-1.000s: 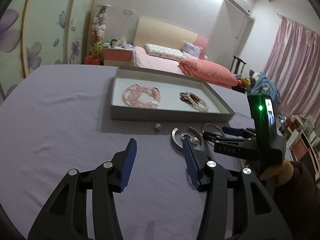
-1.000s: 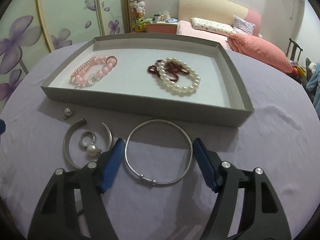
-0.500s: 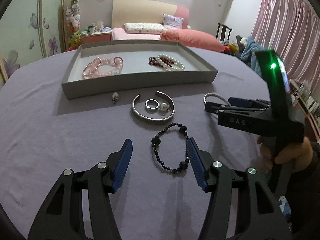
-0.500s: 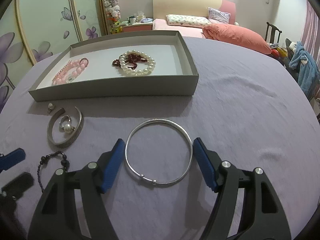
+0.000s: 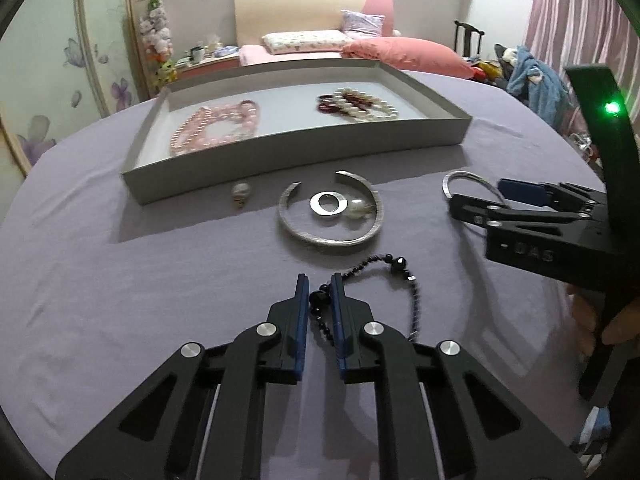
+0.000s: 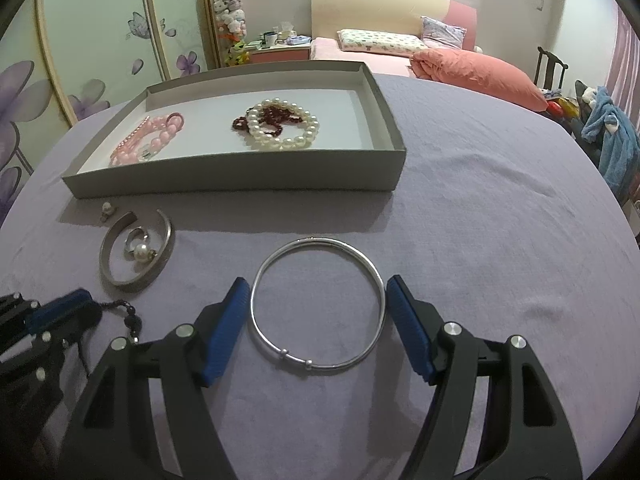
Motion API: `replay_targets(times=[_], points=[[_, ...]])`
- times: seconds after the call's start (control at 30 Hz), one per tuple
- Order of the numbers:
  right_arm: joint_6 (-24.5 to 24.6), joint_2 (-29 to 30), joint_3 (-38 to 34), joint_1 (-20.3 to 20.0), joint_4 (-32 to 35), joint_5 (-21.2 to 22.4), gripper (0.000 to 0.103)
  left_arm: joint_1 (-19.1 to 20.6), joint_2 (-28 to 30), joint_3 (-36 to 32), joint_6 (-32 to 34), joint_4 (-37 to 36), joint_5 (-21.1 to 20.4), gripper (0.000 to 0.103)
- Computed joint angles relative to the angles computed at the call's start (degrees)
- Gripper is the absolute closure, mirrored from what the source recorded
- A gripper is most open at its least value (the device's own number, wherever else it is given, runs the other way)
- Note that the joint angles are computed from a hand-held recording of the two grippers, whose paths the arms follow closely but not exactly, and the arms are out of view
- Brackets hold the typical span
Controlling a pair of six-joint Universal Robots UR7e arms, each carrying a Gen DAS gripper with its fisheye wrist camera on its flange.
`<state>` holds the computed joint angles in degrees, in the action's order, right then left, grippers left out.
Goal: Organize jewelry
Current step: 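Grasp the black bead bracelet with the left gripper while the right hovers over the silver bangle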
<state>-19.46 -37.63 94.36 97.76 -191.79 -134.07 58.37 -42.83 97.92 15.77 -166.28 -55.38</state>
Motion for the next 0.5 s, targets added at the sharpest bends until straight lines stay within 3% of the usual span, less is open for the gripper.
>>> replay_targets(times=[0.23,0.5], points=[[-1.3,0.6,0.3,0.9,0.9,1.5,0.034,1.7,-1.7,0.2,0.1,-1.3,4.5,0.091],[-1.6,0.7,0.3,1.1,1.5,1.7,0.029,2.4,-2.4,0.0,-0.2,-0.6,2.6,0.084]])
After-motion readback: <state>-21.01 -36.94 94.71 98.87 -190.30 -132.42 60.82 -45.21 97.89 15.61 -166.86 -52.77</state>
